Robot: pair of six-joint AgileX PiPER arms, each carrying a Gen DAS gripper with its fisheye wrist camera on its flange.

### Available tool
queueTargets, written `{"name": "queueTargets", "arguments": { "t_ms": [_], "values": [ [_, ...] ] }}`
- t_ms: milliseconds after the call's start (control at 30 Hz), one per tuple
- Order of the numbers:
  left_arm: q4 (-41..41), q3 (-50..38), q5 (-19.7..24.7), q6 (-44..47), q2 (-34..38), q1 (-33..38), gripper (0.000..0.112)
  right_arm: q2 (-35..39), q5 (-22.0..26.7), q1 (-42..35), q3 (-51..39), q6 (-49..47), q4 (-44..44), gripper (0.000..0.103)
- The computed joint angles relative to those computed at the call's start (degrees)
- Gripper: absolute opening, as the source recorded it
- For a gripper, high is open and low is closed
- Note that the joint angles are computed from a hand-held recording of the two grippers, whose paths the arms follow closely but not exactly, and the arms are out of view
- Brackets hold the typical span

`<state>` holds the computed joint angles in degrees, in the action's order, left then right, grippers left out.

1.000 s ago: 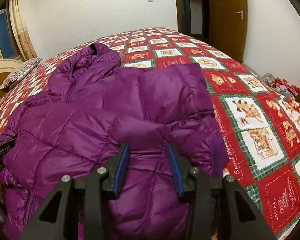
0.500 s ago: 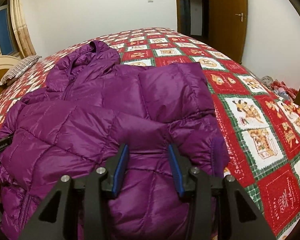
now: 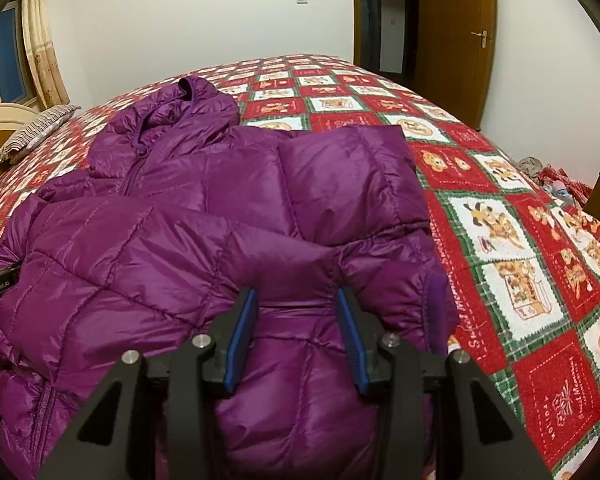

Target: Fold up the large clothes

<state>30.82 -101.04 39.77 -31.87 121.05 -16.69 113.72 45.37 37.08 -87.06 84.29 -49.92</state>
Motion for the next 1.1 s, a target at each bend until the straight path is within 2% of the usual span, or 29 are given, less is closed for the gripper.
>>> {"name": "queueTargets", "arguments": {
  "t_ms": [200, 367, 500, 567, 667, 833, 1000, 1100],
  "values": [
    [0.90, -0.23, 0.35, -0.54, 0.00, -0.34, 0.102, -0.17, 0.17, 0.07, 0.18, 0.06, -0.20, 0.045],
    [5.64, 1.19, 1.43, -3.32, -2.28, -1.62, 0.102, -0.23, 0.05, 0.09, 0.29, 0.19, -0.29, 0.045],
    [-0.55, 4.16, -2.65, 1.78, -8.41, 0.99, 0.102, -0.46, 0.35, 0.30, 0.23, -0.10, -0.27, 0.045],
    [-3.46, 2.05, -2.44, 4.86, -8.70, 2.64, 0.102, -2.06, 0.05, 0.62, 1.75, 1.11, -1.63, 0.045],
    [-4.03, -6.14, 1.64, 6.32, -4.15, 3.71, 0.102, -4.89, 1.59, 1.72, 3.22, 7.19, -7.26, 0.046],
    [-4.64, -26.73, 13.52, 10.48, 9.67, 3.01, 0.102, -0.69, 3.30, -2.91, -8.43, -3.66, -1.26, 0.046],
    [-3.94, -31.39, 16.02, 11.78, 14.68, 1.28, 0.102, 6.27, 4.04, -7.53, -17.13, -15.19, 8.31, 0.046],
    [-1.28, -27.31, 12.93, 8.95, 14.11, 0.03, 0.102, 7.28, 1.52, -8.64, -15.07, -15.79, 9.59, 0.046]
  ]
}}
